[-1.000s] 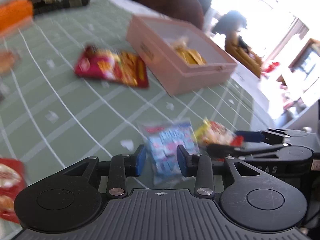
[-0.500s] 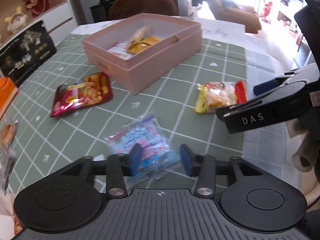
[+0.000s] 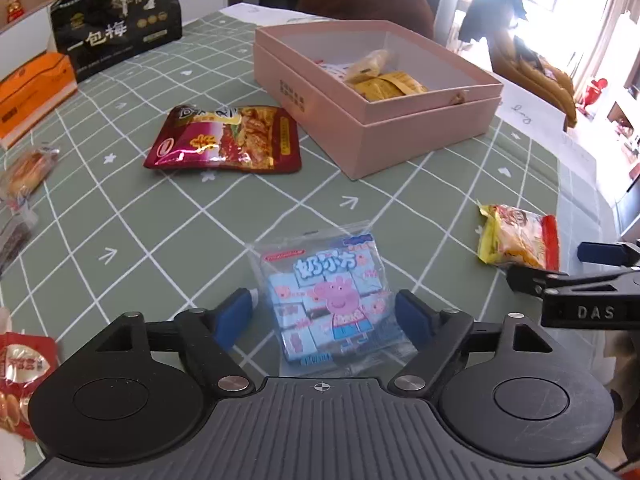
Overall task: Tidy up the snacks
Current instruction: 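Close right tool on the biscuit bag while left tool grasps the Peppa Pig candy bag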
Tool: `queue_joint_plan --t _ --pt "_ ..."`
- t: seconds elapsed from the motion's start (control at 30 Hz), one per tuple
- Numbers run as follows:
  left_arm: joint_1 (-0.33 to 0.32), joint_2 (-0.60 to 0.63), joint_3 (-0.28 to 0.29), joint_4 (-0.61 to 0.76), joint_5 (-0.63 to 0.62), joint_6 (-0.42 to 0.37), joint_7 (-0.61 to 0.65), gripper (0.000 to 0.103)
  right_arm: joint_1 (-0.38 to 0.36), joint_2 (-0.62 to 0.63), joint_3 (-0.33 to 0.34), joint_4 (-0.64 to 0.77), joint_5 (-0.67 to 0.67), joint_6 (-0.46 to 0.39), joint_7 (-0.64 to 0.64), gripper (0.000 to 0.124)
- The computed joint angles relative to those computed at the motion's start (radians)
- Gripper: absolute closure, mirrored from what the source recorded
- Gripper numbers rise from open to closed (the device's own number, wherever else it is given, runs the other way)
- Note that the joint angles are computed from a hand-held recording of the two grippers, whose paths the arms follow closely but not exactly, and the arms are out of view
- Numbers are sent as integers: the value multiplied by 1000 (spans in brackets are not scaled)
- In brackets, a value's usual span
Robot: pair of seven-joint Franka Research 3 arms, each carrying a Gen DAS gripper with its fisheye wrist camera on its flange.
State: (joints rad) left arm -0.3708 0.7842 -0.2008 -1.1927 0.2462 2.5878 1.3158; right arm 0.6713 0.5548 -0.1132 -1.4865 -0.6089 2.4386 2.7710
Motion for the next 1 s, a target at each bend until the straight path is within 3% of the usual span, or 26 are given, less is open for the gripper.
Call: queue_joint_plan --t 0.17,0.33,0.47,0.63,0.77,0.93,1.0 --pt "-25 30 4 77 2 -86 9 17 11 -5 -14 -19 -33 27 25 21" --pt "-15 -24 -2 -23 4 -24 -5 32 10 -19 -14 -48 -64 55 42 21" --pt "8 -79 -18 -122 -9 24 -1 33 -62 -41 52 -69 35 103 -156 21" --pt "-5 -90 -5 -138 12 28 -27 32 -45 -67 11 -99 -5 199 -210 21" --pt "0 -92 -10 -143 11 33 -34 32 -68 -7 25 -9 61 185 -317 23" --pt "5 -90 -15 -138 5 26 -35 32 -90 91 56 128 238 121 -437 28" --pt "5 -90 -16 -137 4 26 -35 32 -110 92 85 133 312 141 -490 28"
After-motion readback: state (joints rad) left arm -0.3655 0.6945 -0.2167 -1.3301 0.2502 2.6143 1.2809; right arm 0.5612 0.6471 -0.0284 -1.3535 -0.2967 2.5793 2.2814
